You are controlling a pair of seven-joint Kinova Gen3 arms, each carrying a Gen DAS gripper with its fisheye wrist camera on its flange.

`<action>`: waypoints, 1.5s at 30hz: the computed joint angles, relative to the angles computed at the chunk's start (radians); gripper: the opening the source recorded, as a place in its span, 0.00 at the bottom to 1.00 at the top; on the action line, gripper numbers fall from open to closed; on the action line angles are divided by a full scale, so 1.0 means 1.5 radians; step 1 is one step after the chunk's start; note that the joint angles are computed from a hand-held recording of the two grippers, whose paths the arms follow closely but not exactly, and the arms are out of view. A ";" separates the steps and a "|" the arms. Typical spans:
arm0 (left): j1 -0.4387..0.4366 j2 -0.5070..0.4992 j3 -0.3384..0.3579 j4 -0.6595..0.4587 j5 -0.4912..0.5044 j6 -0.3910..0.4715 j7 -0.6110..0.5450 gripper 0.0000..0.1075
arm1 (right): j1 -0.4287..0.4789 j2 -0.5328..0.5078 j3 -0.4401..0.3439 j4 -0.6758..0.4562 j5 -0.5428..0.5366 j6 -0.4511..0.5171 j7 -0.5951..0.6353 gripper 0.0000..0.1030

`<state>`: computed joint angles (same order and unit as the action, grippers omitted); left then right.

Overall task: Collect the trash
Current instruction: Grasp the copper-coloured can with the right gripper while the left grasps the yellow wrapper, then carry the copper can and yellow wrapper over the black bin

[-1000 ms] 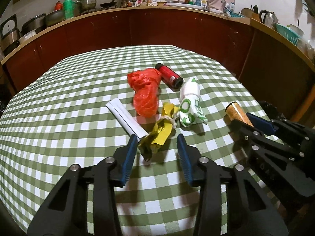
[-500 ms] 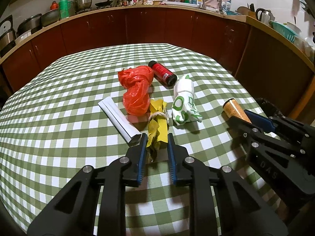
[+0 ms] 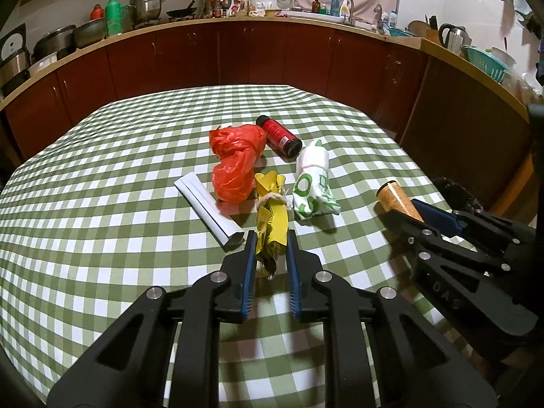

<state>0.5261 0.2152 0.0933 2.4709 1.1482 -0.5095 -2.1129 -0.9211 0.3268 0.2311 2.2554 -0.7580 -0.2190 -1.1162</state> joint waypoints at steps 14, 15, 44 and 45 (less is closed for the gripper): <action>0.021 -0.024 0.031 -0.005 0.042 -0.029 -0.027 0.15 | 0.048 -0.035 -0.049 0.035 -0.053 -0.052 0.050 0.24; 0.023 -0.023 0.033 -0.008 0.045 -0.031 -0.031 0.15 | 0.055 -0.037 -0.055 0.037 -0.059 -0.057 0.056 0.24; 0.131 0.139 0.057 -0.245 0.126 -0.051 -0.198 0.15 | 0.368 -0.062 -0.136 0.112 0.109 -0.119 -0.057 0.24; 0.132 0.146 0.059 -0.254 0.133 -0.054 -0.209 0.15 | 0.380 -0.059 -0.136 0.112 0.130 -0.118 -0.074 0.24</action>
